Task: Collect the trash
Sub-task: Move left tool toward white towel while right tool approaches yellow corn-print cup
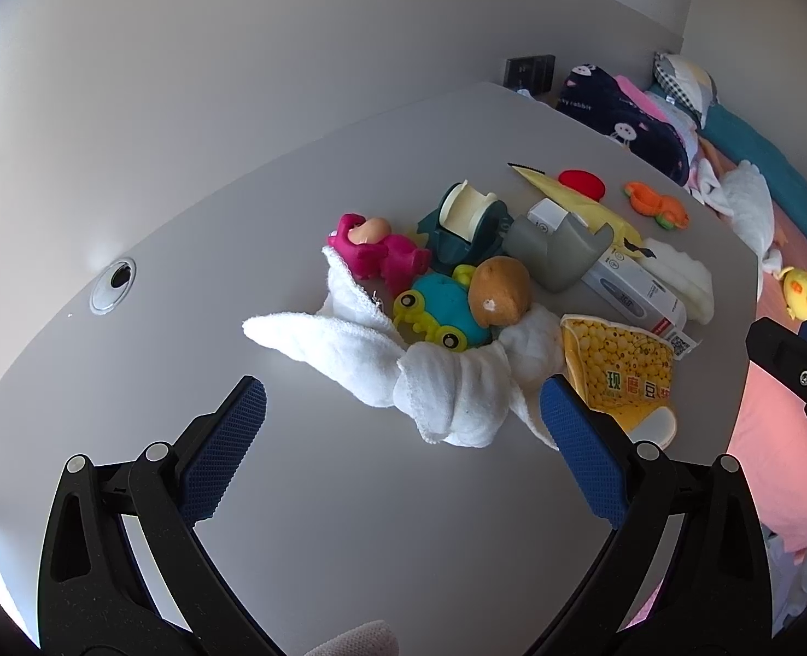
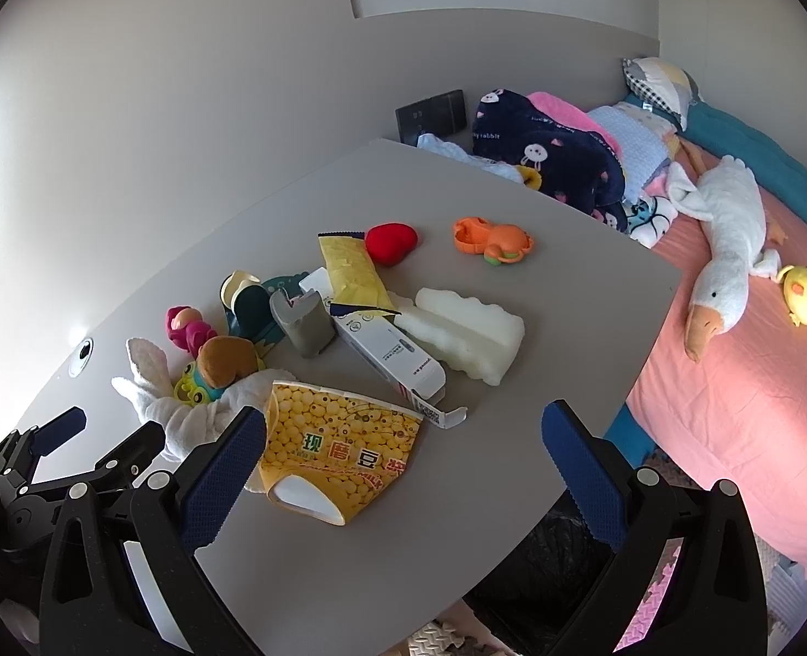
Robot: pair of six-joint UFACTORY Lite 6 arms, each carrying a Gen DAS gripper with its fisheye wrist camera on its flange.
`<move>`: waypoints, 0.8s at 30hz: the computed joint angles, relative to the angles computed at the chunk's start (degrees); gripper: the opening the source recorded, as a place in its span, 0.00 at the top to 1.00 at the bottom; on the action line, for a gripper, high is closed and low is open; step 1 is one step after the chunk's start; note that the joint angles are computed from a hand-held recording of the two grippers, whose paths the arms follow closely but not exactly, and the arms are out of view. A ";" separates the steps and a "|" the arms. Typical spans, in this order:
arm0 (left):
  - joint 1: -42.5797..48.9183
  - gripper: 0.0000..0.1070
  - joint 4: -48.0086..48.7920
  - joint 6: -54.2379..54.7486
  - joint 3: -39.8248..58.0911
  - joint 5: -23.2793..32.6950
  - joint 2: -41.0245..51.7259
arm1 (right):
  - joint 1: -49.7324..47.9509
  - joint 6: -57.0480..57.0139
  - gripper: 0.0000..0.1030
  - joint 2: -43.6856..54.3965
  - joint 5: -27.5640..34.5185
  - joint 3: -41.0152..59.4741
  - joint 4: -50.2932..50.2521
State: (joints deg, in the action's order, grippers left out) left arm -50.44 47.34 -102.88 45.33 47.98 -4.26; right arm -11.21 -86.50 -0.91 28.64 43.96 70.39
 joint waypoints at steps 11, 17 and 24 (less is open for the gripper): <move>0.71 0.09 -0.11 0.19 0.64 -0.58 1.23 | 0.18 -0.87 0.03 1.27 -0.28 0.57 0.87; 1.07 0.09 -0.09 0.48 1.04 -0.58 1.55 | 0.13 -1.59 0.03 2.36 -0.41 1.18 1.59; 1.91 0.09 -0.27 1.03 1.38 -0.83 1.74 | 0.25 -1.27 0.03 2.99 -0.50 1.84 1.24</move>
